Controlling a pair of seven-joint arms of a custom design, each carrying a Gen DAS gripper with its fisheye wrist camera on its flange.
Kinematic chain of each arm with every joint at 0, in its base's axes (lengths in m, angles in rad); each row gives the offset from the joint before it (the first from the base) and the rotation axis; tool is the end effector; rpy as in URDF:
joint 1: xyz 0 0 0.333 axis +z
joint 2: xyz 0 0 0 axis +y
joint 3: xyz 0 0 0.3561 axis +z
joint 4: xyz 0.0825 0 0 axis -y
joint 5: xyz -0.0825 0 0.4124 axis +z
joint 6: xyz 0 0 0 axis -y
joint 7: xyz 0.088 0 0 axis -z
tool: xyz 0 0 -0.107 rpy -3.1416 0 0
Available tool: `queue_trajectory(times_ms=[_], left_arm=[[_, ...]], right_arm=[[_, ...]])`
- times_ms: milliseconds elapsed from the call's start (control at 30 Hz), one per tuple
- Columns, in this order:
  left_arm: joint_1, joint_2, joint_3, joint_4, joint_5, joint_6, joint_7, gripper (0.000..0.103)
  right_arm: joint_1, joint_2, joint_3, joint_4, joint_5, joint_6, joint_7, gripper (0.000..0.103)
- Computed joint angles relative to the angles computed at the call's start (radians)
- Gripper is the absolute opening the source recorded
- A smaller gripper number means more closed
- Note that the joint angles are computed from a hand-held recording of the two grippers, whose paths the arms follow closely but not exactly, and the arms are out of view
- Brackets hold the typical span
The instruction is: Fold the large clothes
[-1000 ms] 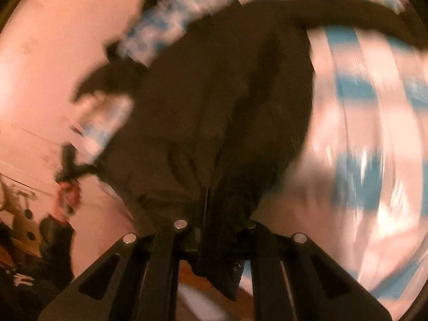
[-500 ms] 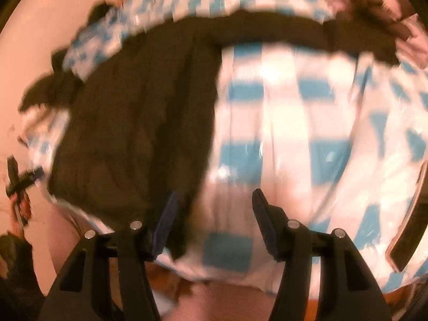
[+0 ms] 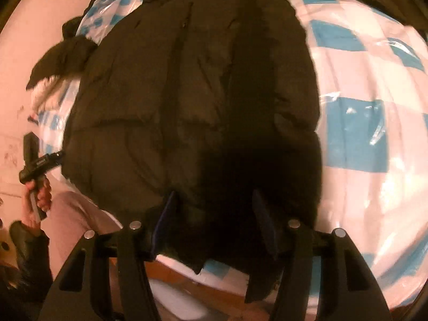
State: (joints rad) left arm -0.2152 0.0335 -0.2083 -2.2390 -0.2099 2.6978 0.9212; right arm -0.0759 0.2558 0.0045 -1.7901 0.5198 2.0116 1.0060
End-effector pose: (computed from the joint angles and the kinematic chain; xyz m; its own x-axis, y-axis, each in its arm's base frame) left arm 0.5377 -0.2340 0.4216 0.3205 -0.8711 0.3722 -0.8830 -0.4170 -0.2156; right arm 0.6626 -0.0181 0.4384 0.2679 -0.8675 -0.4192 -0.9620 -0.2171 -0.1654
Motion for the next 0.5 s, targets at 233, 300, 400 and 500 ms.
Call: queue_trajectory(times_ms=[233, 300, 400, 500], left_arm=[[-0.003, -0.082, -0.018, 0.055, 0.419, -0.112, -0.230, 0.064], [0.002, -0.075, -0.033, 0.093, 0.509, -0.109, -0.300, 0.067], [-0.007, -0.022, -0.040, 0.169, 0.605, -0.083, -0.388, 0.075], [-0.049, 0.080, -0.027, 0.288, 0.659, -0.066, -0.419, 0.078]], right_arm=[[-0.031, -0.051, -0.012, -0.002, 0.146, 0.098, -0.108, 0.075], [-0.034, -0.026, -0.013, 0.024, 0.162, 0.108, -0.107, 0.074], [-0.075, 0.036, -0.010, 0.076, 0.251, 0.078, -0.088, 0.074], [-0.116, 0.076, -0.009, 0.113, 0.304, 0.072, -0.068, 0.074]])
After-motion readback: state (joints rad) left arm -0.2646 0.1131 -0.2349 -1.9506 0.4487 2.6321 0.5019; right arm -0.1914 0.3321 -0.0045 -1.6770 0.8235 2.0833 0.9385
